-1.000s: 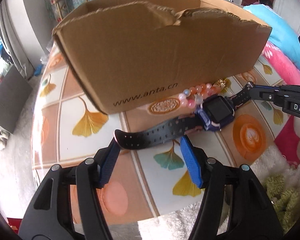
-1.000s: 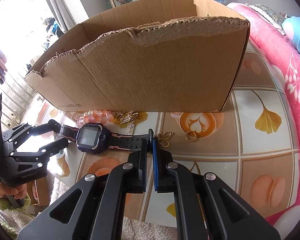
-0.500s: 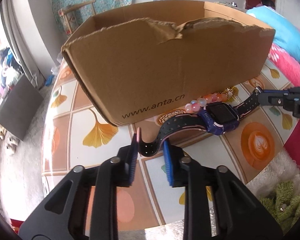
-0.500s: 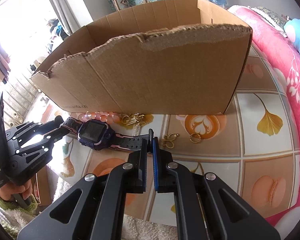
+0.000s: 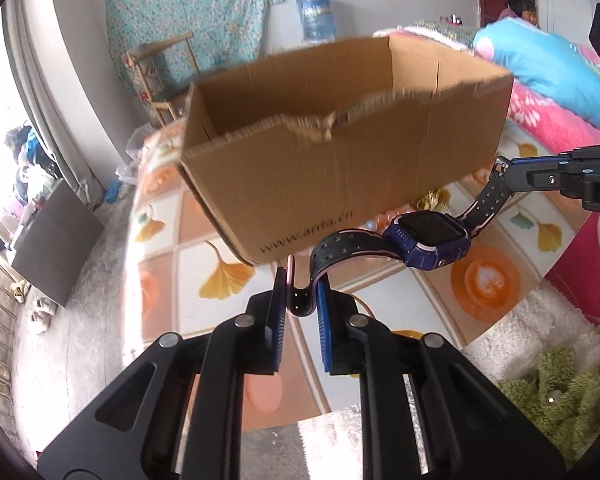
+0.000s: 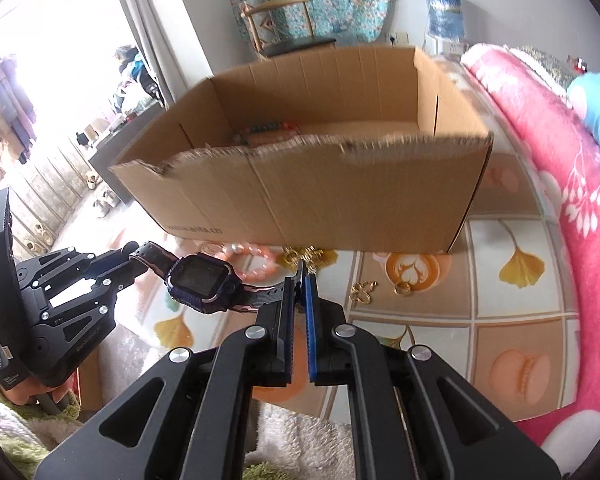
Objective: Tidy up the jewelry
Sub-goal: 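Lift the purple smartwatch off the table toward the box with both grippers, then lower the smartwatch into the box and open both grippers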
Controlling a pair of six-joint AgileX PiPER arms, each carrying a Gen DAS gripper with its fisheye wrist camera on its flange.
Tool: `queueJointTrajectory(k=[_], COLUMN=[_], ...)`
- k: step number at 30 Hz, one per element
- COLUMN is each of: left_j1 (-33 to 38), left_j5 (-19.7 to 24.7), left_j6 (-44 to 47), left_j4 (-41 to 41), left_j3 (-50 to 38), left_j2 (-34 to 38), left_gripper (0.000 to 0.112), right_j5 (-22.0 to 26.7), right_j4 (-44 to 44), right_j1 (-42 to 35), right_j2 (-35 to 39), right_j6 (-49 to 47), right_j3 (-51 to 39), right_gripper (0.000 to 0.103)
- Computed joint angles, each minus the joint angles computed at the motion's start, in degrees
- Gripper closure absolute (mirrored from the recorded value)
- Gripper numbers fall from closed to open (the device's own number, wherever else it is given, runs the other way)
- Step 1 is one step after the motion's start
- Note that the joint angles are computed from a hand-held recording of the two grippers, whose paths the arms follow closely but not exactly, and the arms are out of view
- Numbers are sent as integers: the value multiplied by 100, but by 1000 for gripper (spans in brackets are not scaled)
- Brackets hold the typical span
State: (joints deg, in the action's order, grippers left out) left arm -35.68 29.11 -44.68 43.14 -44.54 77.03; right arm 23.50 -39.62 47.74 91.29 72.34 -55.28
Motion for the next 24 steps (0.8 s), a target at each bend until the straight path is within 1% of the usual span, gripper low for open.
queueJointTrajectory(k=[3,5,6,8,10,12,13,14,15,16,17,18,20,21,23,24], left_j1=[-69,-192,0,85,150,362,521,527,688,870,1041,1155,1386,1512,1725,1775], left_j5=[233,462,397,434,403,304,213,255,251,265,384,573,1301,1676,2461,2873], left_j6=[105,290,575,952,1228,1732,2094,2245,2626,3138,3679,3990,4747,5029,5463,5495], left_j4=[-21,-92,-184,-333,-382,-675,-959,-1090,-1426,-1905,-2433,-2733,-3467,-3837,-4500,-4581], left_j3=[-146,-362,-508,-851,-1195,-1657,-1917,-2097,-2441,-2816,-3259,-3681,-4796,-5368,-6514,-7087], left_j2=[-250,-497,-507,-551,-476,-232,-40,72,385,731,1133,1527,2380,2820,3689,4067], left_gripper=[99,99,99,99,99,98,98,98,98,98,98,98,98,98,98,98], right_j5=[273,426,533,650,762,727,720,687,751,876,1211,1563,2289,2712,3374,3648], right_j4=[-366,-401,-443,-506,-403,36,348,734,1185,1681,2204,2675,3518,3754,4022,4072], right_j1=[204,232,241,209,48,-259,-491,-700,-930,-1111,-1322,-1532,-1896,-1994,-2211,-2286], right_j2=[-303,-513,-598,-640,-641,-517,-344,-178,101,353,715,1119,1910,2281,3159,3595], right_j6=[243,26,-134,-436,-1086,-1949,-2504,-3066,-3639,-4212,-4784,-5339,-6225,-6482,-6899,-6968], right_j3=[-135,-275,-405,-690,-1088,-1518,-1850,-2105,-2492,-2863,-3416,-3988,-5134,-5707,-6853,-7426], right_gripper=[98,98,98,98,98,98,98,98,98,98,98,98,98,98,98,98])
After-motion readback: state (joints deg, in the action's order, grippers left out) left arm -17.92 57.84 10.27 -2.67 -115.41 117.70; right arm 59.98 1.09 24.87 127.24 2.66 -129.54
